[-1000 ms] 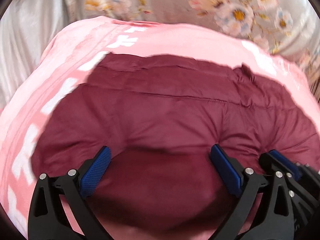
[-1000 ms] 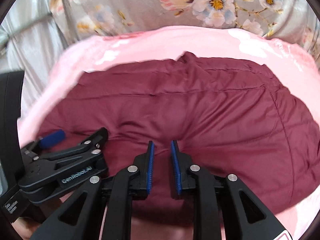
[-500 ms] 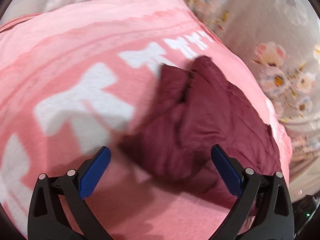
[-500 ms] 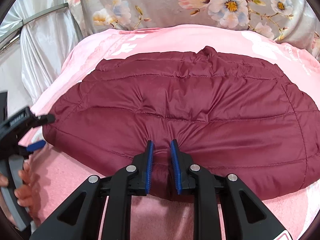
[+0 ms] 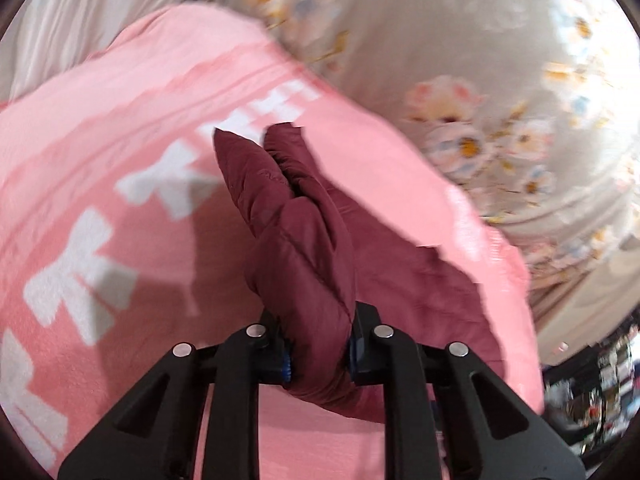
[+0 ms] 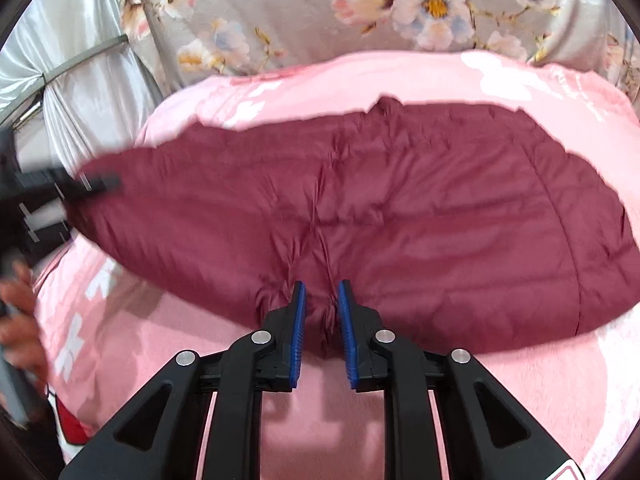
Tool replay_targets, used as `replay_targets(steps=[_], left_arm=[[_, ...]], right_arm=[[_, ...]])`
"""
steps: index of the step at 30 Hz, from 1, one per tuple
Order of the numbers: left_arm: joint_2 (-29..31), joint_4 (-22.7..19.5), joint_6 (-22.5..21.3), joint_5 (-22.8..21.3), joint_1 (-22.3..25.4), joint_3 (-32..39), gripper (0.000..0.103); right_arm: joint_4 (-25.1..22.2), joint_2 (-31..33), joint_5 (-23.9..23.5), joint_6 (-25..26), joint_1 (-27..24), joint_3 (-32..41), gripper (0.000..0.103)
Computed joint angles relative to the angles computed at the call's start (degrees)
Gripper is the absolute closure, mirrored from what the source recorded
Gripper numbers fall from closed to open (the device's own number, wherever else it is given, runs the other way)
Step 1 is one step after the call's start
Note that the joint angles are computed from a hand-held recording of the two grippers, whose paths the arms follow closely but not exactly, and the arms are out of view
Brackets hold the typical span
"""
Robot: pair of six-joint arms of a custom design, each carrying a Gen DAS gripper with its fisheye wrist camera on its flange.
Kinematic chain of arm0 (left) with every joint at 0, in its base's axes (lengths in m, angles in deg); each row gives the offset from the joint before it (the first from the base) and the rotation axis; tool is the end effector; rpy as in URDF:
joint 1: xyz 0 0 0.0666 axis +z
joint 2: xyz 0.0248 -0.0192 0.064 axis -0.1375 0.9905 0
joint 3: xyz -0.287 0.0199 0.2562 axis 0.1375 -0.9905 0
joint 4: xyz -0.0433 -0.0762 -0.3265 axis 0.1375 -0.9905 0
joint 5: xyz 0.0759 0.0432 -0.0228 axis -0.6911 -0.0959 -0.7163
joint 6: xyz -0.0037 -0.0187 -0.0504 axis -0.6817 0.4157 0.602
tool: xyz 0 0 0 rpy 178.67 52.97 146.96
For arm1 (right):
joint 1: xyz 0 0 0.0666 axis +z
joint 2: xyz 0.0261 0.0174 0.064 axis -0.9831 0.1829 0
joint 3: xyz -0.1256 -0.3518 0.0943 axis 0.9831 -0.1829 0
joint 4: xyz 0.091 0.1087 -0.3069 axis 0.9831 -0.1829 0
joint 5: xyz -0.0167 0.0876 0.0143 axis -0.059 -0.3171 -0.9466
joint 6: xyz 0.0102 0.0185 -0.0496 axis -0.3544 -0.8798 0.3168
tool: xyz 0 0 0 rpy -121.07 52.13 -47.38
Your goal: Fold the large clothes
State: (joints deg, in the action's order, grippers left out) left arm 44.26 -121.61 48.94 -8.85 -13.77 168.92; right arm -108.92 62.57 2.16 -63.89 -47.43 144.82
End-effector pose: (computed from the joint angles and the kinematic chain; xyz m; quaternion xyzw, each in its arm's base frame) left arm 0.3751 -0.0521 0.5817 -0.0470 0.8968 -0.2619 0.3536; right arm 0.2864 0.1692 0.5048 0.0576 0.9188 0.1170 0.3726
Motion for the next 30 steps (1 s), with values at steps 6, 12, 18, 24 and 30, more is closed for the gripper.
replay_targets(steps=[6,12,18,24,30], left_arm=[[2.69,-2.82,-4.90,-5.75,-13.98,12.47,0.087],[10.44,-6.22,-9.40,-12.95,-28.58,25.15,0.086],[21.71,-10.87,-10.00,-16.53,-39.00,33.32,0.086],[27.04,-12.66,-9.27,-19.89,-44.09,30.28,0.082],[26.53,-14.64,-8.63,-14.30,-44.23,31.51,0.035]], right_arm=[[2.07,0.19,-1.80,0.72,-1.22,-1.80,0.091],[2.90,-7.24,-8.70,-2.87,-7.12,-4.45,0.092],[-5.45,-15.25,-7.80,-1.19,-16.35,-5.73,0.091],[-10.03,-20.69,-10.40,0.76,-27.27,-8.73,0.089],[-11.04,-21.61,-13.90,5.26,-35.76,-6.53,0.088]])
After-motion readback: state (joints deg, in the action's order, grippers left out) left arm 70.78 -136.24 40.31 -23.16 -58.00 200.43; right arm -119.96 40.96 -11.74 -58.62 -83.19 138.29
